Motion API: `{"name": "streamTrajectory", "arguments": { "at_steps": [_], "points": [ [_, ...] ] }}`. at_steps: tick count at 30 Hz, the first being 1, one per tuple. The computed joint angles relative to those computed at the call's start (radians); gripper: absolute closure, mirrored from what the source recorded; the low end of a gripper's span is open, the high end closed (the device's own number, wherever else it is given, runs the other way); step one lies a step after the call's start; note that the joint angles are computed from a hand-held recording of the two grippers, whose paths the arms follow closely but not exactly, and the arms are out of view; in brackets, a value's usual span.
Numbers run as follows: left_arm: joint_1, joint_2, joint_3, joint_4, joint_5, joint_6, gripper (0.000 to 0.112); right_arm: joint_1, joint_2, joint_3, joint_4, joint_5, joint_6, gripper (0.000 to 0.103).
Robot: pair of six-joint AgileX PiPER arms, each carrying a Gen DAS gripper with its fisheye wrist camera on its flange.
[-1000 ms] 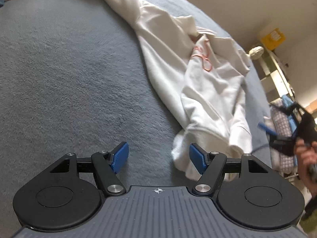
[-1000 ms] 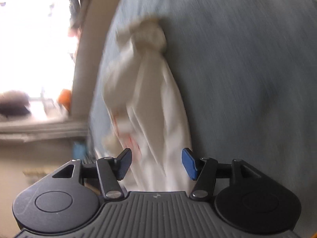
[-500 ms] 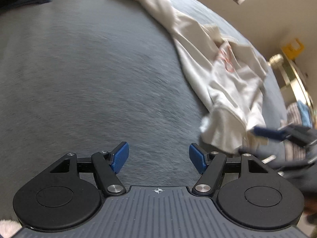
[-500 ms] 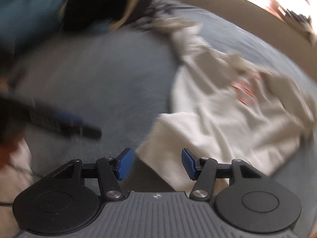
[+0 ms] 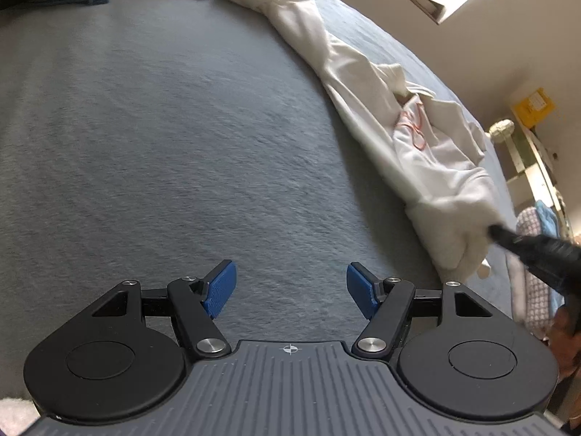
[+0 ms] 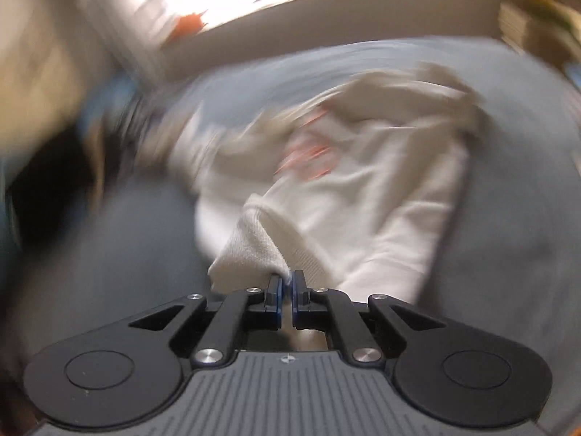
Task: Fold clothes
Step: 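Pull the hem with the right gripper to spread the sweatshirt flat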
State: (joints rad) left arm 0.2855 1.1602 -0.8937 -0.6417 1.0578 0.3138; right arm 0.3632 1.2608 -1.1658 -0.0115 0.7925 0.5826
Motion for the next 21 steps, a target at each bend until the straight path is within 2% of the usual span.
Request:
{"name": "streamTrajectory", "arguments": {
  "at_steps": [4, 7, 10, 15, 21],
  "points": [
    [-0.063, 0.032, -0.007, -0.024, -0.02, -0.01, 0.045, -0.315, -0.028, 0.154, 0.327, -0.105, -0.117, 0.1],
    [-0.108, 0.061, -0.011, -0.054, -0.031, -0.025, 0.045, -0.461, -0.009, 0.257, 0.538, -0.113, -0.241, 0.1],
    [-0.146, 0.101, -0.02, -0.116, -0.045, -0.035, 0.045, -0.513, -0.005, 0.333, 0.682, -0.136, -0.359, 0.099],
    [-0.265, 0.182, -0.065, -0.186, -0.128, -0.067, 0.045, -0.549, 0.0, 0.378, 0.775, -0.126, -0.505, 0.1],
    [-0.395, 0.264, -0.106, -0.172, -0.215, -0.128, 0.045, -0.694, -0.074, 0.414, 0.702, -0.001, -0.54, 0.099]
  ]
}}
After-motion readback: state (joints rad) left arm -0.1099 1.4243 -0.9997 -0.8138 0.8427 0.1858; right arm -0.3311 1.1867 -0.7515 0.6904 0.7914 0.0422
